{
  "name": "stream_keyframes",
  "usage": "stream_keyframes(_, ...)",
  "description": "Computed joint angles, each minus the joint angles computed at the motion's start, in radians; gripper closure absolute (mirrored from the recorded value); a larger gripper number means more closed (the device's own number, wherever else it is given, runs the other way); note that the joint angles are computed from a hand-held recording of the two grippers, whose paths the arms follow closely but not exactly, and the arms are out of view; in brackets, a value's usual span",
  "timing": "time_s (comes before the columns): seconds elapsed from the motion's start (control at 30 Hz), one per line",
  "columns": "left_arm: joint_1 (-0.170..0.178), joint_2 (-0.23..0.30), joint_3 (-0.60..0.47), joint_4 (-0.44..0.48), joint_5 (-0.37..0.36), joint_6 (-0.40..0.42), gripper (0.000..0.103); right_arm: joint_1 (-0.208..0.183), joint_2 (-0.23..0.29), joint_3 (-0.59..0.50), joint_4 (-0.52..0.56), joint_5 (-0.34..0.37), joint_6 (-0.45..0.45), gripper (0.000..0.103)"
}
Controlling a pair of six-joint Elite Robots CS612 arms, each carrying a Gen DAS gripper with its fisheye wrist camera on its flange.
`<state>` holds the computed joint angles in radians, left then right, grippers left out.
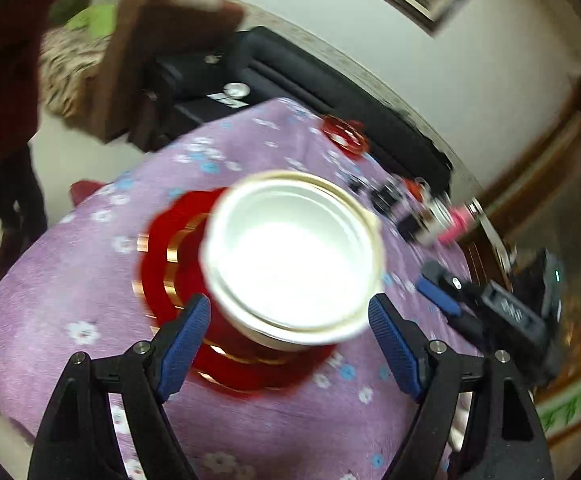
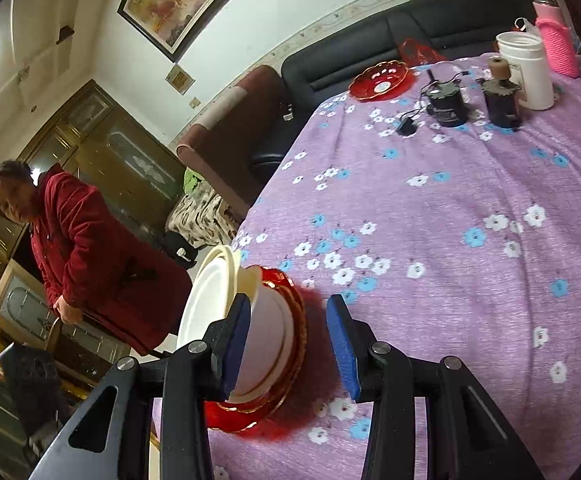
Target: Organize plates and bowls
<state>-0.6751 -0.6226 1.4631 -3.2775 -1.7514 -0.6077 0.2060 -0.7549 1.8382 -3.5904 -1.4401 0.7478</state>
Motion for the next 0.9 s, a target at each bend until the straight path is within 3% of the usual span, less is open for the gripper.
stream_keyframes(0.13, 0.014, 0.013, -0.011, 0.004, -0.006, -0.049, 0.022, 0.01, 0.01, -0.035, 0.036, -0.005, -0.023, 0.059)
stream_keyframes(0.5, 0.013, 0.029, -0.045, 0.061, 0.02, -0.032, 0.022, 0.029, 0.025, -0.089, 0.1, -0.017, -0.051, 0.059)
stream_keyframes(0.6, 0.013, 0.048, -0.092, 0.124, 0.06, -0.025, 0.022, 0.036, 0.03, -0.114, 0.154, -0.015, -0.06, 0.059)
stream_keyframes(0.67, 0.019, 0.072, -0.145, 0.198, 0.03, -0.018, 0.022, 0.042, 0.037, -0.129, 0.176, -0.02, -0.074, 0.06)
stream_keyframes(0.7, 0.021, 0.079, -0.158, 0.217, 0.015, -0.021, 0.022, 0.046, 0.04, -0.137, 0.193, -0.029, -0.084, 0.072)
stream_keyframes(0.8, 0.028, 0.092, -0.178, 0.219, -0.066, -0.043, 0.022, 0.047, 0.044, -0.139, 0.174, -0.018, -0.086, 0.082)
stream_keyframes(0.9, 0.015, 0.072, -0.152, 0.162, -0.054, -0.012, 0.022, 0.034, 0.04, -0.113, 0.077, 0.036, -0.034, 0.091)
